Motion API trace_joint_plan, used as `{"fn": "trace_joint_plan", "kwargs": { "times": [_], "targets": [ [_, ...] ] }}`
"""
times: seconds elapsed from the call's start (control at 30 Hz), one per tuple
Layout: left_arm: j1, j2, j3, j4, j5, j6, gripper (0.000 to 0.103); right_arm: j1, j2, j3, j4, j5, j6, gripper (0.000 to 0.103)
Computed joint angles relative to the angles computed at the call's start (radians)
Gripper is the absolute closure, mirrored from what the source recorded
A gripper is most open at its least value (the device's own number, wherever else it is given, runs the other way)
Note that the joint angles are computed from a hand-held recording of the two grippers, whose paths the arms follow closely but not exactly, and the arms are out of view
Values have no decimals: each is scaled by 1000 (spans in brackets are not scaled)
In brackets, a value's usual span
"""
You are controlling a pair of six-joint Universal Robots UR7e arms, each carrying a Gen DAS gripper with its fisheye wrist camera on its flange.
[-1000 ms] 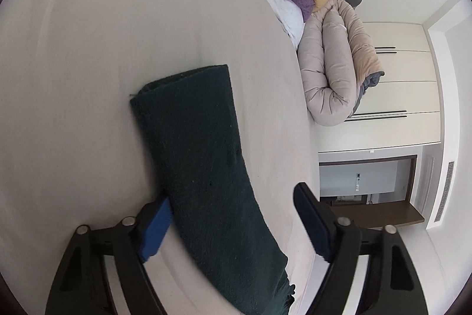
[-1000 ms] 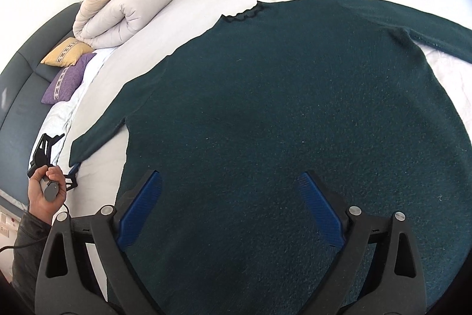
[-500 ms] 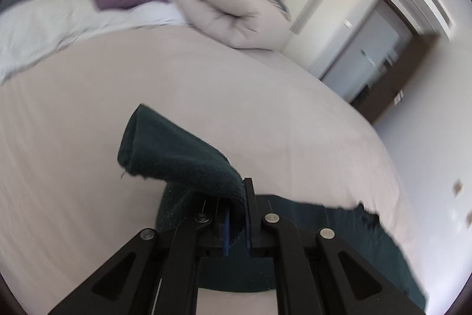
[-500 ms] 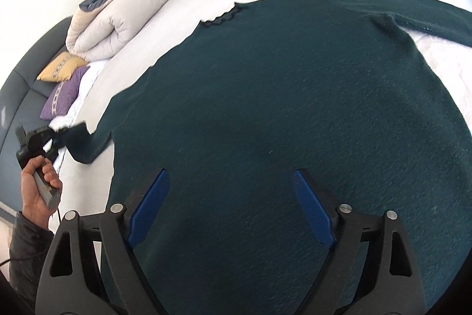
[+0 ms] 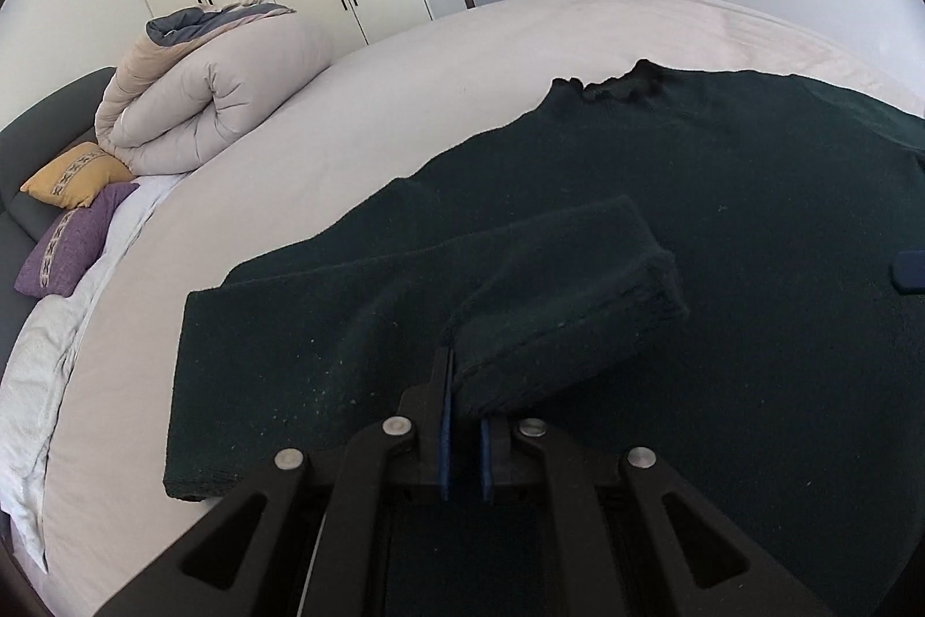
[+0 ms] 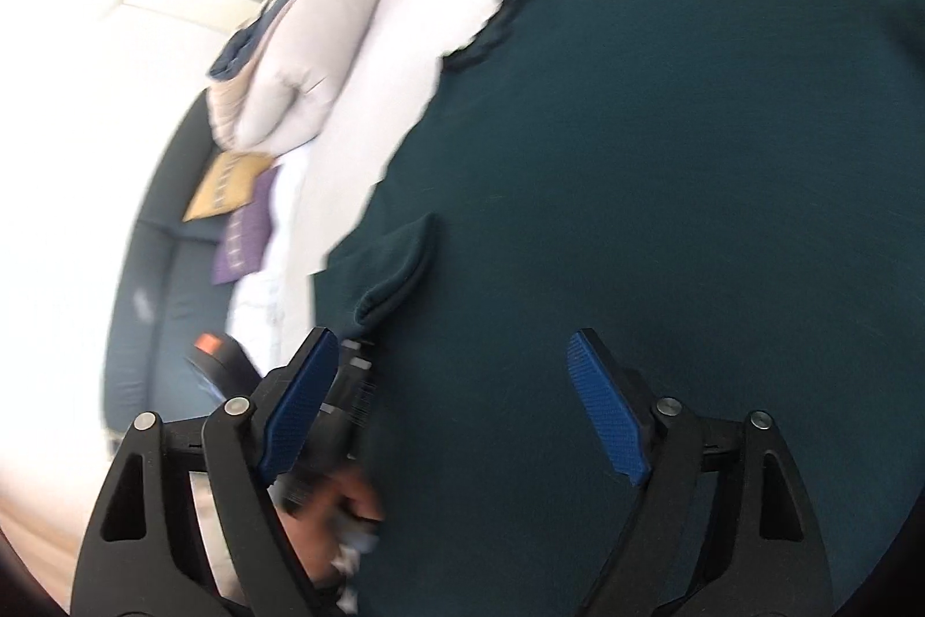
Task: Fold small clothes
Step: 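Lift the held sleeve and fold it across the sweater body with the left tool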
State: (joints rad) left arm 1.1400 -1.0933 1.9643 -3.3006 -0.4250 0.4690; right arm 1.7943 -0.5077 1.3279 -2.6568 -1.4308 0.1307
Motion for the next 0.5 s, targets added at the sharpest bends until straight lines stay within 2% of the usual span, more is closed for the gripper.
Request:
{"fn": "trace_joint_plan", "kwargs": {
  "times": [0.1,0.17,0.37,0.43,0.5],
  "targets": [
    [5,-14,22,-7,-19,-20,96,-12,117,-180,156,103,87,27],
    [6,-26,42,-30,-36,-30,96,-12,196,-288,227,126,146,30],
    [0,-25,62,-113,-49,-17,96,2,377,-564,350,181,224,42],
    [-3,-23,67,-139,-48,-9,96,14,458,-708,444,175,211,59],
    [-4,-26,70,-142,-49,-21,95,26,534,-848,534,160,198,71]
  ]
}}
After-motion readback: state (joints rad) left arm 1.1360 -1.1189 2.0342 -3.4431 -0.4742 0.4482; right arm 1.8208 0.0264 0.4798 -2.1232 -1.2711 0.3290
